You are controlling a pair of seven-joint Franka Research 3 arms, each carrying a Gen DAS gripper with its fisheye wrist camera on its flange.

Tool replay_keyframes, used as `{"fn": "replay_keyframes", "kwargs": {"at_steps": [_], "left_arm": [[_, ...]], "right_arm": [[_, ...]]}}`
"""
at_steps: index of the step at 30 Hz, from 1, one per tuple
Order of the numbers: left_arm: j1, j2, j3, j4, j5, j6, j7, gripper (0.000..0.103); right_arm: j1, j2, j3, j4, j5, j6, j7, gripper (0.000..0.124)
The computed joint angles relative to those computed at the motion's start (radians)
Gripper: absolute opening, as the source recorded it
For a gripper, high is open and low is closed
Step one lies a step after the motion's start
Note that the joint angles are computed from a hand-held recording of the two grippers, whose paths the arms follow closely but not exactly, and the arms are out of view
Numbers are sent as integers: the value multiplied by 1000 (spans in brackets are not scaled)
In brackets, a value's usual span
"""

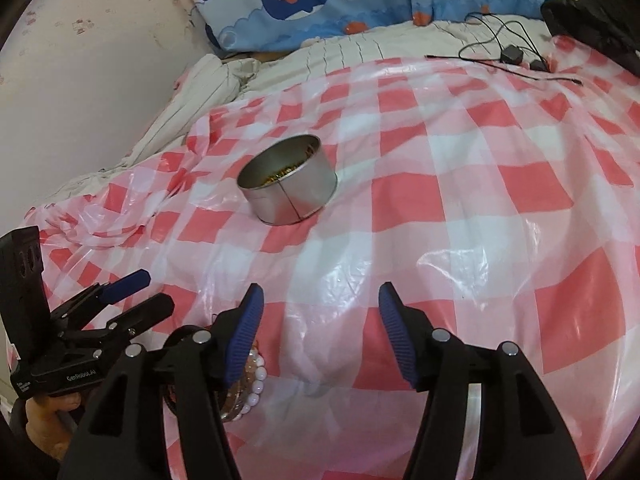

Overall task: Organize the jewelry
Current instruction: 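Bring both grippers back over the jewelry pile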

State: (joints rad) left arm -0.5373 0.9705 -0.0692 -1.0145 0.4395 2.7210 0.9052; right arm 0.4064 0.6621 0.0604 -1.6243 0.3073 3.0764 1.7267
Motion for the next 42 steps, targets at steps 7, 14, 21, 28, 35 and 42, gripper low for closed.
{"fn": "replay_keyframes", "kwargs": {"at_steps": [7,14,21,28,35,42], "left_arm": [[-34,14,46,41,49,-48,-28,85],[-42,15,57,50,90,-66,-50,88],[-44,16,62,54,107,-79,-68,90],[-50,19,71,62,127,-93,-79,93],[-52,19,71,65,140,-100,-86,94],[-49,21,71,70,141,-108,-87,94]], "right_arm": [[2,15,0,23,-12,-22,-14,63],[12,20,-9,29,-19,-31,-13,66],[7,23,-2,31,-19,-34,-19,66],[5,25,2,33,-18,-36,-25,67],[35,24,-31,34,-34,-37,-10,67],[170,20,-208,29,-147,-60,118,70]]}}
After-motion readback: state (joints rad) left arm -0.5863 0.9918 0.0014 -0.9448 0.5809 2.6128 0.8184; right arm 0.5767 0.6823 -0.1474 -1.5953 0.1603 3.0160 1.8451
